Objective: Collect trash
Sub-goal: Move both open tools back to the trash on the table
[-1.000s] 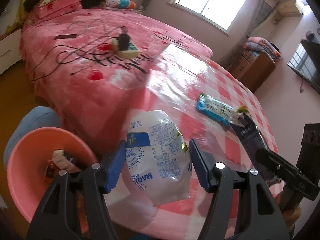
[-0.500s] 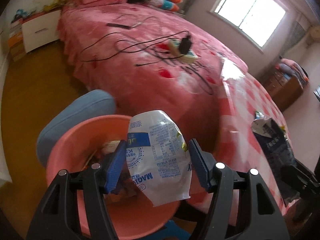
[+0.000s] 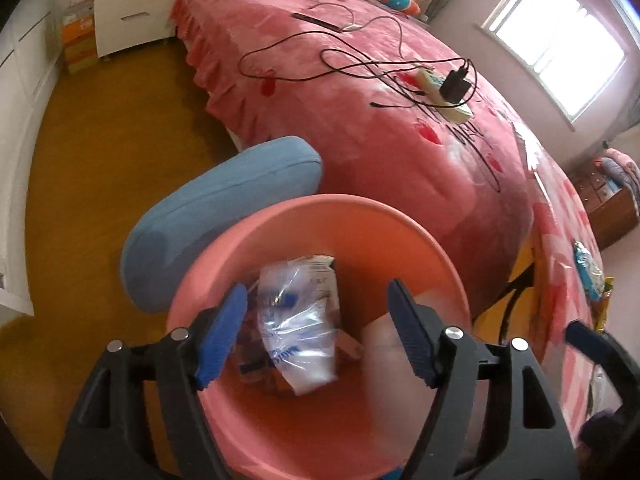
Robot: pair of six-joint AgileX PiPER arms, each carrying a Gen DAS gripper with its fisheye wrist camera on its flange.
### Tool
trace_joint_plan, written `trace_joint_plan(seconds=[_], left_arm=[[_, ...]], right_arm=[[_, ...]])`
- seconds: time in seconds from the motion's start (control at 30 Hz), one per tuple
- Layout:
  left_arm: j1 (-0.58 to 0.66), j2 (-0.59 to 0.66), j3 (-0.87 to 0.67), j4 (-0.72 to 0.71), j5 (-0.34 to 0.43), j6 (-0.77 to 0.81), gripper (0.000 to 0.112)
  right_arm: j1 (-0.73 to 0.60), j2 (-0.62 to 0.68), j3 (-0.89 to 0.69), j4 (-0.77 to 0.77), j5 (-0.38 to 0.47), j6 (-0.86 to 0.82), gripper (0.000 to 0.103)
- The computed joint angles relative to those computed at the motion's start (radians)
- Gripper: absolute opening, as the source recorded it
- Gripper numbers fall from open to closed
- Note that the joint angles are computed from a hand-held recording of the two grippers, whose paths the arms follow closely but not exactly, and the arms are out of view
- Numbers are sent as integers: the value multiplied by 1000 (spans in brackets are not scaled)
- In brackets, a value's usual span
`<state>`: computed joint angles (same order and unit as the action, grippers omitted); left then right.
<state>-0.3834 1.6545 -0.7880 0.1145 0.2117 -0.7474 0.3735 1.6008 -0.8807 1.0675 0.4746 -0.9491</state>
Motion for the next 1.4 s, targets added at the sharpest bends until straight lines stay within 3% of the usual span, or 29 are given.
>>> trace_joint_plan(seconds=[0.17,0.37,1.13,1.4], left_arm=[[-7,6,3,29,-2,-38,75],[-66,1,-21,187,18,-191,75],[-314,28,-237,236,128,-224,75],[-379,61,-324,230,170,-203,75]], right_arm=[[-46,-83,74,21,-43,-21,89],[-119,-147,137,-1,-68,8,89],[-314,-341,288,-122,-106,99,89],[-414,-411,328,-131,-81,73,89]])
